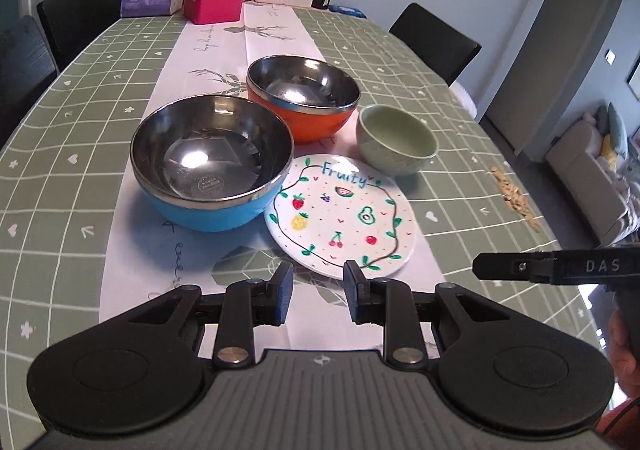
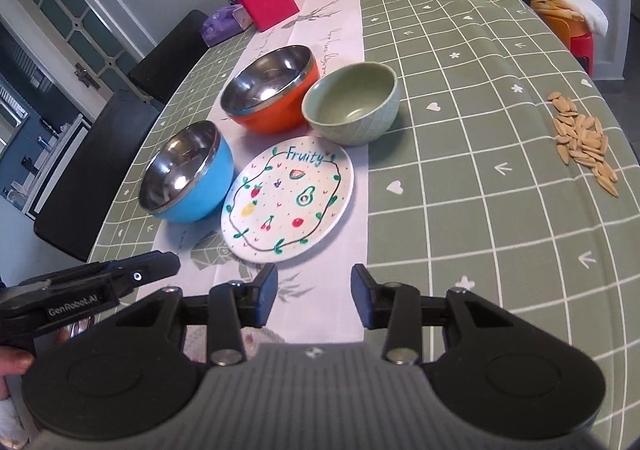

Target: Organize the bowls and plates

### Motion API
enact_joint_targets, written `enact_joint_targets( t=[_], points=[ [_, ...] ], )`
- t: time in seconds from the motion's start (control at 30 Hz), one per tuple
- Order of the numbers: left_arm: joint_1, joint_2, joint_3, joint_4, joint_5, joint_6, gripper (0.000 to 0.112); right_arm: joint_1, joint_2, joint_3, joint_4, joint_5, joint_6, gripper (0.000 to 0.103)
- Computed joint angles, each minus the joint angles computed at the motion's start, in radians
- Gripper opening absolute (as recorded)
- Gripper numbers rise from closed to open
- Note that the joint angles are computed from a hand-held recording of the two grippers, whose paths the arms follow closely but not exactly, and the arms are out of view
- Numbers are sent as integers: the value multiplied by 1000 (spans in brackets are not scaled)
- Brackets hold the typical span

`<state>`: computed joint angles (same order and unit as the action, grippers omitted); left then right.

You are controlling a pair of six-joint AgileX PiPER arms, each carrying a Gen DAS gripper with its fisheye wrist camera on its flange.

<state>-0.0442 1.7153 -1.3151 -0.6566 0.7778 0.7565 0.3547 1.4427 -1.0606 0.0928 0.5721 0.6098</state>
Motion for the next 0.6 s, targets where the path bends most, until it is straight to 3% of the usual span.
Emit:
enact_joint_targets(
  t=[0.33, 0.6],
  points=[
    [-54, 131, -146, 159, 3, -104, 31, -53, 165, -126, 20, 37, -78, 47],
    [-50, 210, -206, 135, 4, -141, 41, -91, 251, -179, 84, 17, -144, 48]
  ],
)
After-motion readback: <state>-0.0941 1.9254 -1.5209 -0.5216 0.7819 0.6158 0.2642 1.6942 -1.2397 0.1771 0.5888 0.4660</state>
